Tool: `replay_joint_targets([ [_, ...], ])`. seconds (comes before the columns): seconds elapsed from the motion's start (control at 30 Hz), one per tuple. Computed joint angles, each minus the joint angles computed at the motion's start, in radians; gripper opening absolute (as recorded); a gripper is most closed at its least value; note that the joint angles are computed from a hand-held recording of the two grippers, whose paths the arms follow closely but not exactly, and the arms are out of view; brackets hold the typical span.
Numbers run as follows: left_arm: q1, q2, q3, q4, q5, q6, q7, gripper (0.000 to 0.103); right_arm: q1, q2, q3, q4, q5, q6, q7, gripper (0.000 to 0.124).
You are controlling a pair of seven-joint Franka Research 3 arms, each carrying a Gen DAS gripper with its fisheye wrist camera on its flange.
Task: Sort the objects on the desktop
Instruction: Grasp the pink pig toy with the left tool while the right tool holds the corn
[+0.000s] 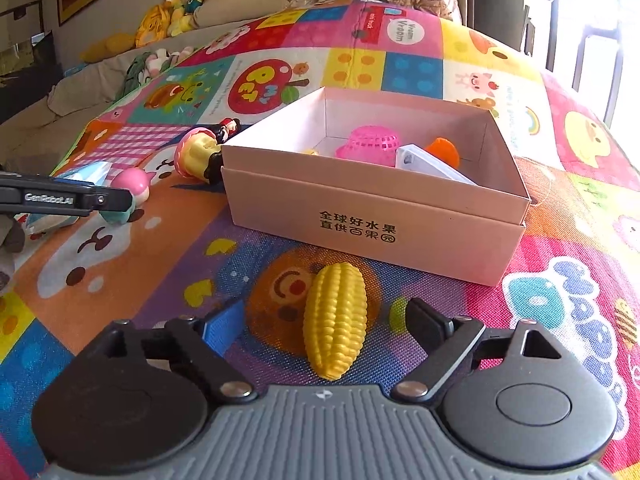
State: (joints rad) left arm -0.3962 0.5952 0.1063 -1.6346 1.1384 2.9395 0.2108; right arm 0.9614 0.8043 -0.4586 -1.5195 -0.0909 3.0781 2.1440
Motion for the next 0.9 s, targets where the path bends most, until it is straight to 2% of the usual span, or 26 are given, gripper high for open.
replay_joint_targets([
  [0.03,0.012,0.014,-0.018,0.018,-0.030,-0.021,0.034,0.068,0.002,0.001,-0.002,0.000,0.000,0.000,0.001,0.088],
  [0.13,0.016,0.029,-0.027,0.033,-0.069,-0.033,0.076,0.053,0.015,0.003,-0.019,-0.004,0.002,0.004,0.011,0.089],
  [0.3,-0.012,-0.014,0.002,-0.032,-0.039,0.038,0.038,0.051,0.035,0.007,-0.043,-0.012,0.009,0.016,0.020,0.089],
  [0.47,-0.010,-0.080,-0.030,-0.149,-0.039,0.160,0.082,0.052,0.069,0.017,-0.085,-0.015,0.011,0.015,0.034,0.089],
  [0.63,-0.021,-0.114,-0.042,-0.237,-0.110,0.242,0.150,0.054,0.103,0.022,-0.126,-0.034,0.024,0.034,0.053,0.088],
  [0.7,-0.024,-0.121,-0.043,-0.256,-0.131,0.268,0.182,0.060,0.107,0.022,-0.130,-0.037,0.033,0.037,0.050,0.081],
  [0.77,-0.048,-0.123,-0.018,-0.262,-0.147,0.283,0.195,0.065,0.071,0.007,-0.080,-0.032,0.037,0.023,0.017,0.062],
  [0.8,-0.060,-0.122,-0.006,-0.260,-0.156,0.283,0.202,0.069,0.055,0.001,-0.057,-0.030,0.049,0.014,-0.003,0.057],
  [0.9,-0.088,-0.114,0.021,-0.250,-0.195,0.271,0.223,0.070,0.066,0.002,-0.069,-0.036,0.038,0.023,0.016,0.046],
])
